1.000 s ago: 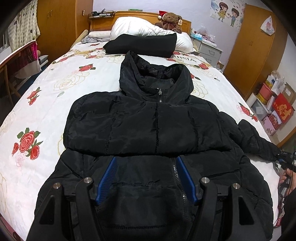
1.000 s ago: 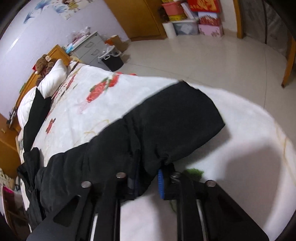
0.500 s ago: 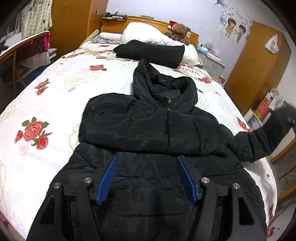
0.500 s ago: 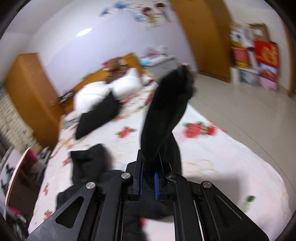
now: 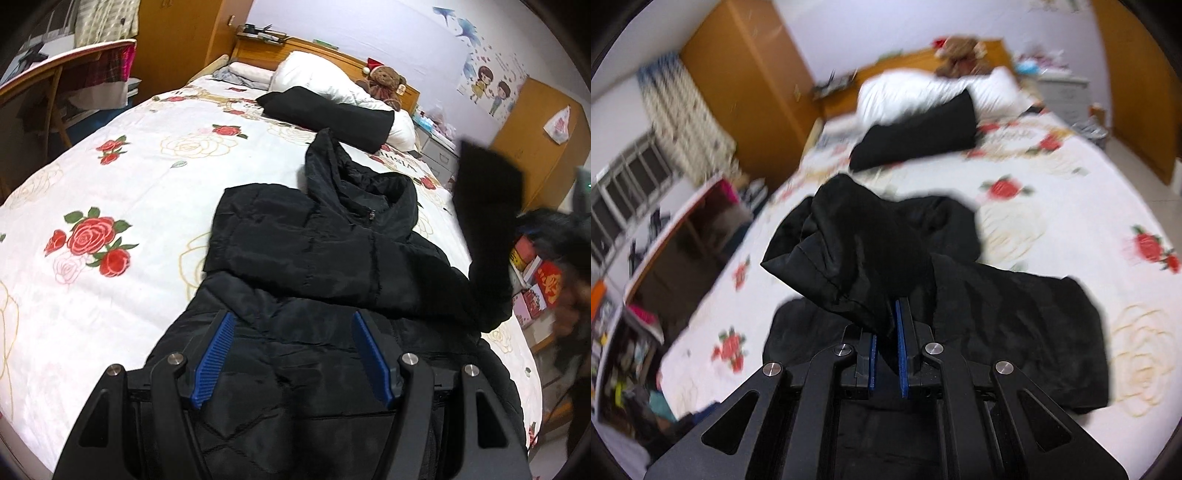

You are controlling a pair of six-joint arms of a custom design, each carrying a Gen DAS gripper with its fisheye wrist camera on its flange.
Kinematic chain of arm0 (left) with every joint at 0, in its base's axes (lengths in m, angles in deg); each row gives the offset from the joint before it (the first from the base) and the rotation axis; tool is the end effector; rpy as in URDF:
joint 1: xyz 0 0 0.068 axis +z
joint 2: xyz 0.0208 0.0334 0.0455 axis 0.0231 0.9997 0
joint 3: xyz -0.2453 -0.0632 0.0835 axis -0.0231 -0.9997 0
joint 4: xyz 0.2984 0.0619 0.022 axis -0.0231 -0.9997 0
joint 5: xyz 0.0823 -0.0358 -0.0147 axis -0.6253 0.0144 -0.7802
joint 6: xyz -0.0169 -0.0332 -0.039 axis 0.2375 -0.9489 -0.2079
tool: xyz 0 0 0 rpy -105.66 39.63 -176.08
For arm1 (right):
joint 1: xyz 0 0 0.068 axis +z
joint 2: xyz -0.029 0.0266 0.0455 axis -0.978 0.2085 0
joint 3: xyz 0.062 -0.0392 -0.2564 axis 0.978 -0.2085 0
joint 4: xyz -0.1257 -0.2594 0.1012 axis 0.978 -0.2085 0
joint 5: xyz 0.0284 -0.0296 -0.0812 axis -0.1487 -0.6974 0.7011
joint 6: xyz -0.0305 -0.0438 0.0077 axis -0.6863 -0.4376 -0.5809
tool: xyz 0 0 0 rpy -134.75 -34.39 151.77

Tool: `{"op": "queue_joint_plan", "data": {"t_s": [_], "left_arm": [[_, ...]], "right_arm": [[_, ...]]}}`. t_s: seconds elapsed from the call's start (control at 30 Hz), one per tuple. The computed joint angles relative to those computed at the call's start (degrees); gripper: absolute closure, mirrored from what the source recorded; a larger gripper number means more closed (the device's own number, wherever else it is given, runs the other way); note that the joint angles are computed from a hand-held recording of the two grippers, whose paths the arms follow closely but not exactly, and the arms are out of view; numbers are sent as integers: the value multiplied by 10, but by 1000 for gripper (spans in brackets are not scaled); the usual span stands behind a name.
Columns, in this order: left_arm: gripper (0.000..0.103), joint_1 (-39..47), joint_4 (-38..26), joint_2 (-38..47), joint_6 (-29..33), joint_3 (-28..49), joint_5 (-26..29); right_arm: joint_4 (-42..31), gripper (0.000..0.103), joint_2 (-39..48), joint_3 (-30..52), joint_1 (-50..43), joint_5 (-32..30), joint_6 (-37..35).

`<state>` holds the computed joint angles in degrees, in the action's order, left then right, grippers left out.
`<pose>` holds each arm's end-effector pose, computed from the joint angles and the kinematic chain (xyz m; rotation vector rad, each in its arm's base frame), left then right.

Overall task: Fold large clothes
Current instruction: 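Fold the held sleeve across the jacket body and open the right gripper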

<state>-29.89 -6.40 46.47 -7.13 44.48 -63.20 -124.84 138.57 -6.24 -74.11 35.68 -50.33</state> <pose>0.2409 -0.1515 0.2793 0.3164 2.4406 -0.5562 0.2346 0.0157 0.3248 0.4597 2.3105 0.2542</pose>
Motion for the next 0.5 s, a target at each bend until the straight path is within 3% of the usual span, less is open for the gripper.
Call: {"op": "queue_joint_plan", "data": {"t_s": [0.23, 0.37, 0.5], "left_arm": [[36, 50, 18, 11, 7, -18, 31], [36, 55, 27, 26, 8, -14, 38], [36, 46, 32, 58, 8, 15, 46]], "right_arm": [[101, 93, 144, -57, 57, -30, 36], [103, 79, 190, -51, 64, -59, 41], [103, 57, 134, -74, 60, -90, 46]]}}
